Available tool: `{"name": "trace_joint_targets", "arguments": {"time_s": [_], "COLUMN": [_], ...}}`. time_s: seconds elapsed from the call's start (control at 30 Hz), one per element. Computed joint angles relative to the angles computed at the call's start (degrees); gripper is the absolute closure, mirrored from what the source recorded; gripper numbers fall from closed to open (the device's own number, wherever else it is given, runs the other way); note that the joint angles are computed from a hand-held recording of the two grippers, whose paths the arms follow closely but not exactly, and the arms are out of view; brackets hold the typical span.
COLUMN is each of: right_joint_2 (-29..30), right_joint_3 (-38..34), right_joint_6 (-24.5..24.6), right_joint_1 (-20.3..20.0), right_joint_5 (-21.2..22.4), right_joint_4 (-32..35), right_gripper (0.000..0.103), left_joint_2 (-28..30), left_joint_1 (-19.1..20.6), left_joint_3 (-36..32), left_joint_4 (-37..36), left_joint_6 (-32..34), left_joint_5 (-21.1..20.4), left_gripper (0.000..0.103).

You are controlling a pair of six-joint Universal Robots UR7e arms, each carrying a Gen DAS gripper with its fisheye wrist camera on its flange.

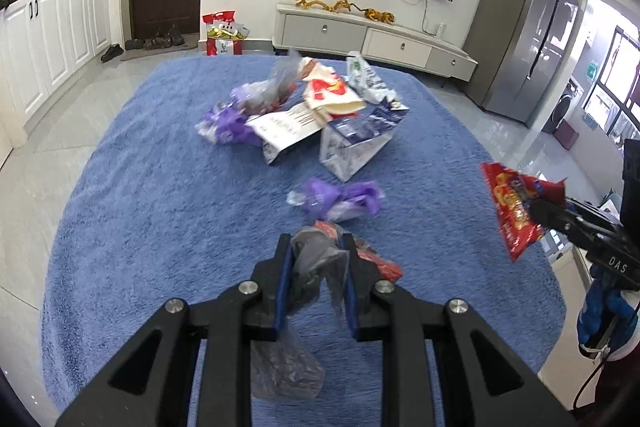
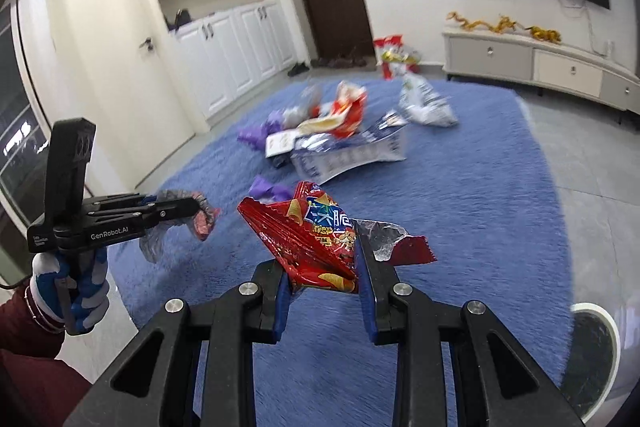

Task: Collect trash
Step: 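Carry both bags to the bin and open both tools to drop them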

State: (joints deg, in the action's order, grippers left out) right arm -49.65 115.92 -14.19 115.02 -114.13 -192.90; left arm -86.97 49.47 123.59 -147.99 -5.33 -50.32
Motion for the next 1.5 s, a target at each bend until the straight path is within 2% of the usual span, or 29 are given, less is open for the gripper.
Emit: {"name": "trace_joint_targets", "arguments": {"time_s": [0.23,0.43,0.57,0.73,0.93,1.13,1.3,1.4,1.47,1.5], "right_joint_2": [-6.8,-13.3,-16.4,-17.9,-17.2,-15.3,-13.6,-13.0,-12.9,-12.9], "right_joint_3": [9.0,17.6,21.7,24.1,23.6,20.4,19.0,18.6,19.0,19.3], "right_joint_6": [-0.5,2.7,5.0,8.0,9.8,10.2,10.3,10.6,11.1,11.3], "right_joint_1": [-3.8,-10.5,-15.7,-22.9,-29.9,-34.0,-36.8,-37.8,-38.3,-38.5], "right_joint_5": [-0.8,-1.9,-3.4,-2.8,-1.1,-1.3,-1.7,-2.3,-2.6,-2.9], "right_joint_4": [-12.3,-21.4,-24.8,-26.2,-26.1,-22.6,-21.3,-20.9,-21.0,-21.1], "right_gripper": [0.074,0.074,0.074,0.074,0.074,0.074,0.073,0.07,0.067,0.065], "left_joint_2": [5.7,15.9,24.0,35.0,46.1,55.0,60.1,61.9,62.9,63.2], "left_joint_1": [-4.5,-7.4,-9.0,-10.4,-10.7,-10.6,-9.9,-9.2,-8.6,-8.4], "left_joint_3": [-3.4,-8.6,-13.3,-21.0,-31.4,-39.7,-44.9,-47.0,-48.4,-48.7], "left_joint_4": [3.0,2.7,2.7,4.3,8.1,10.7,13.5,15.3,16.6,16.9], "left_joint_6": [-0.3,3.5,6.3,8.0,7.2,5.8,4.0,2.6,1.5,1.1], "left_joint_5": [-2.2,-7.4,-10.7,-14.4,-17.3,-19.3,-19.8,-21.3,-22.9,-23.6], "left_gripper": [0.082,0.082,0.082,0.082,0.079,0.079,0.078,0.07,0.058,0.056]}}
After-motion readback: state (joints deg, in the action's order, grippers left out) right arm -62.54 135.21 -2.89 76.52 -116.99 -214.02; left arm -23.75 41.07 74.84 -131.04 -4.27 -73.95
